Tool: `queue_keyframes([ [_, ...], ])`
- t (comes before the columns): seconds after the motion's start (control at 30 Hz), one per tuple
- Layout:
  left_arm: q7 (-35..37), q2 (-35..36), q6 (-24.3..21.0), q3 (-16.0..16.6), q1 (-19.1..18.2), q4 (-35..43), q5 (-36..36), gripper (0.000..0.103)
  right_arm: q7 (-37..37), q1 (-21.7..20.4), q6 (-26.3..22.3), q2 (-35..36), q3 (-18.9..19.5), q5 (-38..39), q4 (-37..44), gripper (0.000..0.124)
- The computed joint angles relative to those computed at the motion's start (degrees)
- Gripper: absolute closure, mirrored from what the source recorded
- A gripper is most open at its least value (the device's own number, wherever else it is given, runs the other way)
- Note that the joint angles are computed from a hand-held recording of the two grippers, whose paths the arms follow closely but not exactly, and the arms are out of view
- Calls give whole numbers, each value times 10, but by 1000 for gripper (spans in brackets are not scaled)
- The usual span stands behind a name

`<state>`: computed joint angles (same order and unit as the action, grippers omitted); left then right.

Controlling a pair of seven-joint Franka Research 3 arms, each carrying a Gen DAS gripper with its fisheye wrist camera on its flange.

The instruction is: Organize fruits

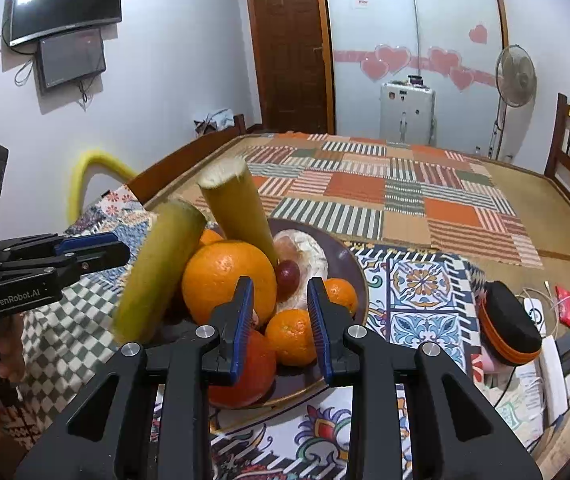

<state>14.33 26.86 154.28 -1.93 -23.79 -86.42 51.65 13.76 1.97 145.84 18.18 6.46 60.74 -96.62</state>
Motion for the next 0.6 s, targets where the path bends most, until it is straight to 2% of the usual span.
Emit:
queue_keyframes([
  [0.1, -56, -31, -25, 17, -30, -18, 59, 72, -25, -7, 2, -37, 2, 32, -31, 99],
  [0.23, -134, -86, -72, 9, -58, -50, 160, 72, -80, -6, -6, -103, -13, 101, -83, 99],
  [0.4, -214, -146, -162, -27, -87, -86, 271, 72, -156, 10, -30, -204, -53, 201, -161, 99],
  [0.53, -253, -185, -229, -67, -97, -111, 328, 72, -204, 31, -44, -278, -88, 259, -219, 97],
  [0.6, -266, -204, -246, -87, -95, -126, 344, 70, -231, 42, -42, -311, -101, 290, -245, 91],
])
